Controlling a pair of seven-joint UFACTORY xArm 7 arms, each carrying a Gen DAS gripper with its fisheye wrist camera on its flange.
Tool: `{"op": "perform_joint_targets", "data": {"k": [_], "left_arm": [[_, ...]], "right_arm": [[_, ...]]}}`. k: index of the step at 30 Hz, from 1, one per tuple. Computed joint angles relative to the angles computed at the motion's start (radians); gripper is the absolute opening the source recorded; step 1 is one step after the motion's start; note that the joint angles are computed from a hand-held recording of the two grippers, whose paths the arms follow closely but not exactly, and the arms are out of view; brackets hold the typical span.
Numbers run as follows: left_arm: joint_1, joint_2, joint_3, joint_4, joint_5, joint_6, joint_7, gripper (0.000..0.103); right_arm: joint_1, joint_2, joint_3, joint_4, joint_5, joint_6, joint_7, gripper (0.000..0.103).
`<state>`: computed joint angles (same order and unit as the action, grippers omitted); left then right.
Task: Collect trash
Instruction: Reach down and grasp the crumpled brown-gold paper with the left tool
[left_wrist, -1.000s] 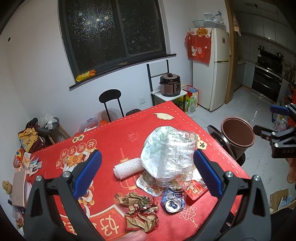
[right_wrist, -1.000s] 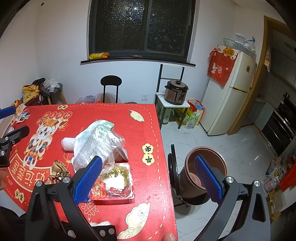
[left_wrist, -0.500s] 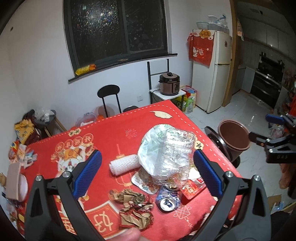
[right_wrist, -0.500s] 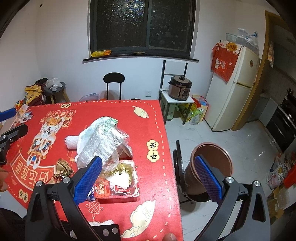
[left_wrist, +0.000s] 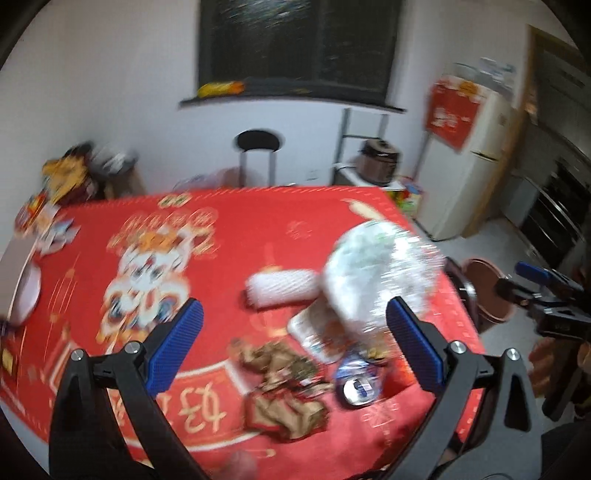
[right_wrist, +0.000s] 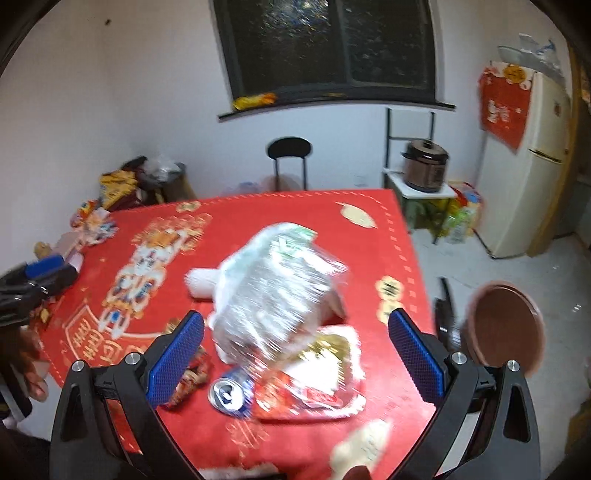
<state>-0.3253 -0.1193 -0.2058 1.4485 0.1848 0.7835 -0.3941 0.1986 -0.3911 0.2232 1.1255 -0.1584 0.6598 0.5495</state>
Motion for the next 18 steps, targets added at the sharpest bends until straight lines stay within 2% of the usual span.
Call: {"op": "perform_joint_targets", "data": {"k": [2,6,8,11,13,15,18], "left_arm": [[0.016,-0.018,0.016,-0.042,-0.008,0.021,-0.017,0.098],[0.039,-0.056,0.029,-0.126,-0.027,0.034,-0.029,0.098],[0.046,-0.068,0.037,-0.169,-0.056,0.026,-0.018,0.097],[0.045,-0.081,0.048,-0.229,-0.12,-0.005,0.022,0.097],[0.042,-0.075,0.053,-0.256,-0.159,-0.011,0.051,0.096],[0.037,-0.063,0.058,-0.275,-0.203,-0.01,0.082,0.088],[0.028,-0.028,0.075,-0.297,-0.313,0.002,0.145,0.083]], "right_arm": [[0.011,0.029,0.003,0.004,0.007,-0.029,-0.007,0.098],[0.044,0.1,0.007,0.056,0.016,0.02,-0.056,0.098],[0.046,0.127,0.025,0.078,-0.027,0.053,-0.042,0.098],[0.081,0.145,0.004,0.069,0.012,0.057,-0.089,0.098],[0.083,0.152,0.012,0.063,-0.007,0.061,-0.068,0.098],[0.092,0.155,0.012,0.05,-0.01,0.059,-0.062,0.098],[0.096,0.15,0.01,0.028,-0.011,0.057,-0.045,0.098]]}}
